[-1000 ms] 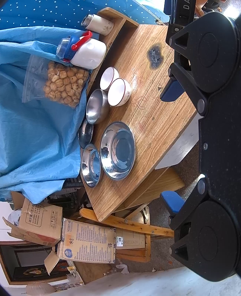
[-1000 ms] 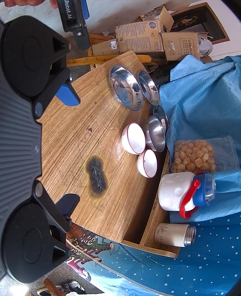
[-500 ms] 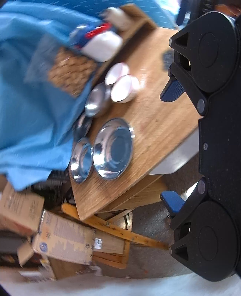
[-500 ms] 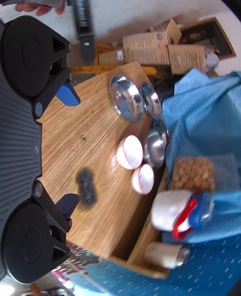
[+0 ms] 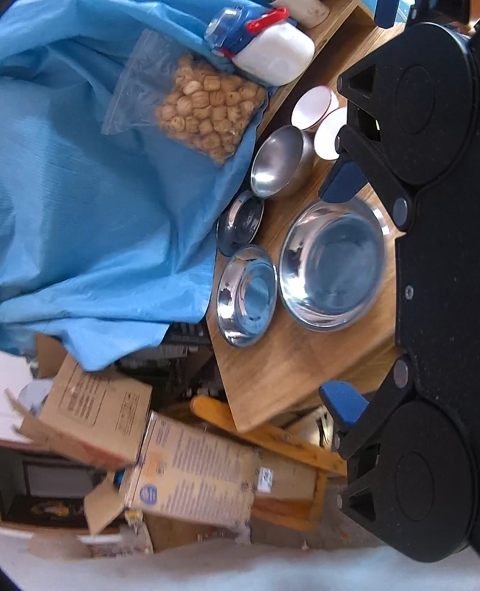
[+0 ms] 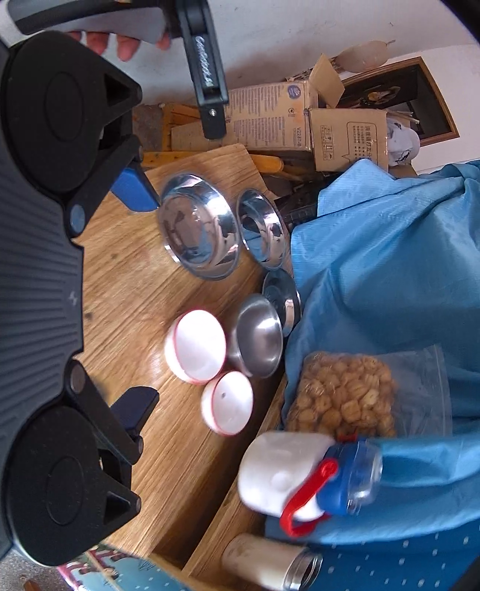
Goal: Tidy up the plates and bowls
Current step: 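Move the left tool to the large steel plate rim while the right tool reaches its opposite rim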
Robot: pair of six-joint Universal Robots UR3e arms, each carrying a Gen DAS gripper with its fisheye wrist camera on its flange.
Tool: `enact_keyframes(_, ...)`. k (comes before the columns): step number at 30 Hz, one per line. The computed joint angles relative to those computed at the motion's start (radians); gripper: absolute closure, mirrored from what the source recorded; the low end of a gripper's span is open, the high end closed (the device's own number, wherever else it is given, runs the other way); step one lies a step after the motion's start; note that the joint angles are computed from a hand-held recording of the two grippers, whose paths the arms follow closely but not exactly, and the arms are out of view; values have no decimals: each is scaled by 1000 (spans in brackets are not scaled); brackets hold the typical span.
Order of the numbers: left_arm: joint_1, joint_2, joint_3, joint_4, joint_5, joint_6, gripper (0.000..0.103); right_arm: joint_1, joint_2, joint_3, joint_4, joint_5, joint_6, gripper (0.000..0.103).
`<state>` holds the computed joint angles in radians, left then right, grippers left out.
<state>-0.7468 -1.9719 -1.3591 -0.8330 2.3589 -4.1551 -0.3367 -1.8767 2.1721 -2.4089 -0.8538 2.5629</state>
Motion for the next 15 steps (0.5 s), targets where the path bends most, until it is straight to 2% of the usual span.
enact_keyframes(4,212,62,-197,295,-198,277,1,235,302,-131,-302,-126,257,0)
enact_keyframes(6,322,64,-233,370,-293,408,1,346,437,-251,-348,-215,386,0)
enact_keyframes(9,495,58,-252,437,-467,586,1,465,617,-495,-252,-285,498,0)
enact_keyframes(12,638,-4,-180,403,-603,715,1,563,799,-774,-145,-388,608,0)
enact_keyframes(15,716,-118,-28,316,-646,824,2,622,971,-1058,3,-471,687,0)
